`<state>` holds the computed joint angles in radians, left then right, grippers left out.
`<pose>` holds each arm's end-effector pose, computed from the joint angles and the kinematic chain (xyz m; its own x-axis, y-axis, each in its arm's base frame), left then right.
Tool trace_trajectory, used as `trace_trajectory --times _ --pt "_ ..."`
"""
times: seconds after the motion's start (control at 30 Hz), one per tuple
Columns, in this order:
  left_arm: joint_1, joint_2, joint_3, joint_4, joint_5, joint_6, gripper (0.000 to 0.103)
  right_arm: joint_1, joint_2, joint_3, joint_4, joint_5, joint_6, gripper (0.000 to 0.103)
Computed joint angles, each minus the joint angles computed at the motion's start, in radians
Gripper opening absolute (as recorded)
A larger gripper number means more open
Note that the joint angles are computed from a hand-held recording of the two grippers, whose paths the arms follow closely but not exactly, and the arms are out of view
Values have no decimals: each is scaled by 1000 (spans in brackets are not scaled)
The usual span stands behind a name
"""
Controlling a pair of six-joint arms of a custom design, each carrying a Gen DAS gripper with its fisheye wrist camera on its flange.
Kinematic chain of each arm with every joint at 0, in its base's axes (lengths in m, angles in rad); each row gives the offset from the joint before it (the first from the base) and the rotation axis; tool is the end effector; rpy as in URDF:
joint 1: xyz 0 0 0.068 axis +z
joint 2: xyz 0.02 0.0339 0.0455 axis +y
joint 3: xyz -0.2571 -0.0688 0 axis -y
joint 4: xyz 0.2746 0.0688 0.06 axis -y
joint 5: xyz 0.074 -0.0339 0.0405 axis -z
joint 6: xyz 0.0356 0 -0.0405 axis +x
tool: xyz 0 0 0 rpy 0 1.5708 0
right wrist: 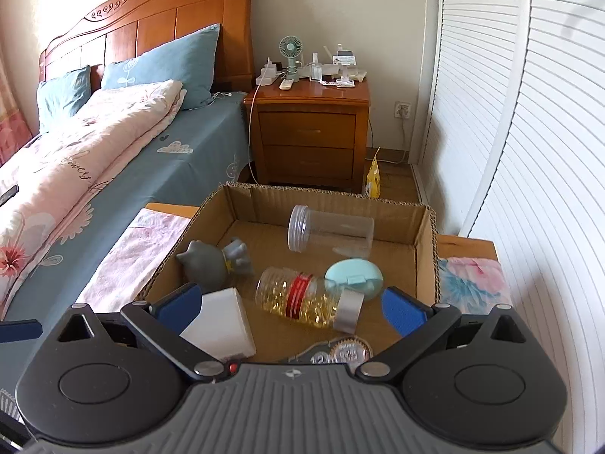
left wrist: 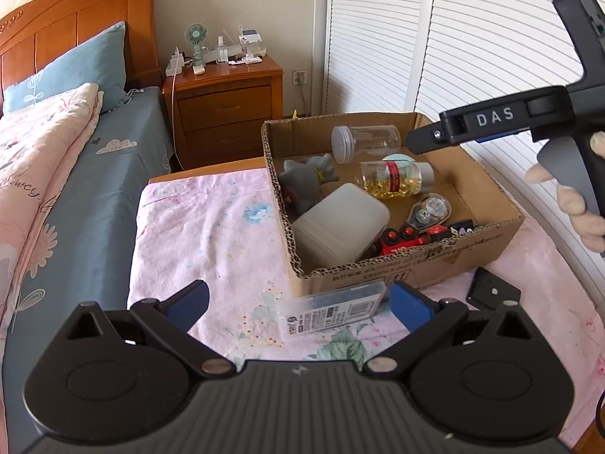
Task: Organize rigid objects
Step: 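Withdraw both tools and lower the left tool onto the clear card case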
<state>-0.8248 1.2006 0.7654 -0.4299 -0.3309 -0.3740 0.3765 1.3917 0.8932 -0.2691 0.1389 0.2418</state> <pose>0.1925 -0.1913 0.2099 -0.6824 0.2293 -0.6941 0.3247 0.9458 -0.0067 0.3019 0.1141 0.2120 -0.6920 -0.0186 -0.7217 -0.1089 0.9909 0.0790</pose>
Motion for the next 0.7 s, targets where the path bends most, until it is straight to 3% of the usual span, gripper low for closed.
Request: trace_trajectory --times 0.27,0.5,0.7 --pt "-41 -35 -17 -31 -32 -55 101 27 -157 -115 -31 22 53 103" --pt "-64 -44 -41 -41 -42 -92 101 78 -370 -313 -51 88 105 103" --pt "-73 -8 -56 -10 -29 -113 101 152 -386 -451 -17 215 141 103"
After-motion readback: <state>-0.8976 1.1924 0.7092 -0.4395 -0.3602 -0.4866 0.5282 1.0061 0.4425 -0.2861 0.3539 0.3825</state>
